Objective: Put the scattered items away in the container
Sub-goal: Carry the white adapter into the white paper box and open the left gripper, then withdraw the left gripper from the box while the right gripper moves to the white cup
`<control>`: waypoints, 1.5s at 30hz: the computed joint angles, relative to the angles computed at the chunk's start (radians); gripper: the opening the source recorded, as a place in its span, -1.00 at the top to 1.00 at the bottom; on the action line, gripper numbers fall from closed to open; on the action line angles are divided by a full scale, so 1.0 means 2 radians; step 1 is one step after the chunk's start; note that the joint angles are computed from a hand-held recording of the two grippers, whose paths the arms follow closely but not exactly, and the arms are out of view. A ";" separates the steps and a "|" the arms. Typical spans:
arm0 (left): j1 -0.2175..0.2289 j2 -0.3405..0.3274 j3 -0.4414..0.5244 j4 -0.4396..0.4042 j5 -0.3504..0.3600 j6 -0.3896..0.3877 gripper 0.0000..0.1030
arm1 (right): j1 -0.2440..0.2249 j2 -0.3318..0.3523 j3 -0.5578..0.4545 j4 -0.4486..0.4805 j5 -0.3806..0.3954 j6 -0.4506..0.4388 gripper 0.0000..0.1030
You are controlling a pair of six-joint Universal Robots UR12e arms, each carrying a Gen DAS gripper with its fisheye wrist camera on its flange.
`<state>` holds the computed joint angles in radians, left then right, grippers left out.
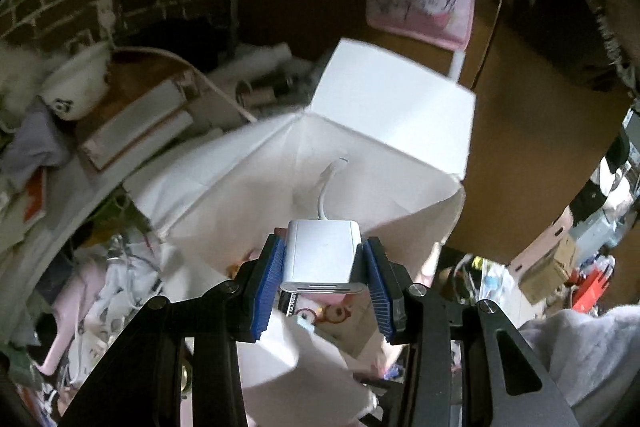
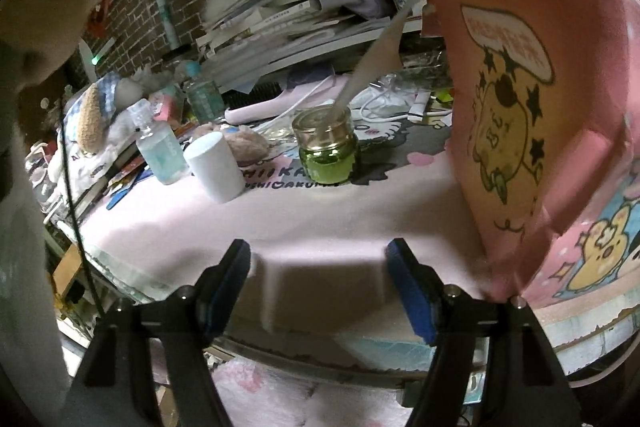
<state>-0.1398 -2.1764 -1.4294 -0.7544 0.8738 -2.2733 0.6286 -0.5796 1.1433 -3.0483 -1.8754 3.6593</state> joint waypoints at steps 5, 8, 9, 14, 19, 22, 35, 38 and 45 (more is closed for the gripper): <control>-0.009 -0.008 0.012 -0.009 0.040 -0.009 0.30 | -0.001 0.000 0.002 -0.006 0.004 0.000 -0.32; -0.010 -0.011 0.013 -0.008 0.048 -0.015 0.30 | -0.002 -0.001 0.005 -0.011 0.009 0.003 -0.32; -0.009 -0.011 0.011 -0.006 0.046 -0.015 0.28 | -0.002 -0.001 0.005 -0.012 0.010 0.004 -0.32; -0.007 -0.004 0.001 0.010 0.039 -0.010 -0.27 | -0.001 -0.001 0.005 -0.011 0.007 0.002 -0.32; 0.004 0.002 -0.009 0.029 0.009 -0.021 -0.53 | -0.001 -0.002 0.007 -0.012 0.007 0.004 -0.32; 0.015 0.007 -0.021 0.055 -0.006 -0.039 -0.62 | -0.001 -0.001 0.004 -0.008 0.003 0.002 -0.32; 0.069 0.021 -0.110 0.275 0.035 -0.197 -0.83 | 0.006 0.007 -0.014 0.014 -0.018 -0.010 -0.32; 0.080 0.019 -0.129 0.327 0.058 -0.234 -0.84 | 0.009 0.010 -0.020 0.018 -0.028 -0.013 -0.32; 0.106 0.011 -0.170 0.436 0.121 -0.331 -0.85 | 0.014 0.020 -0.045 0.039 -0.030 -0.032 -0.32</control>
<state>0.0722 -2.1554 -1.7699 0.1175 1.1154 -2.9347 0.6557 -0.5399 1.0531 -2.9693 -1.9350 3.5963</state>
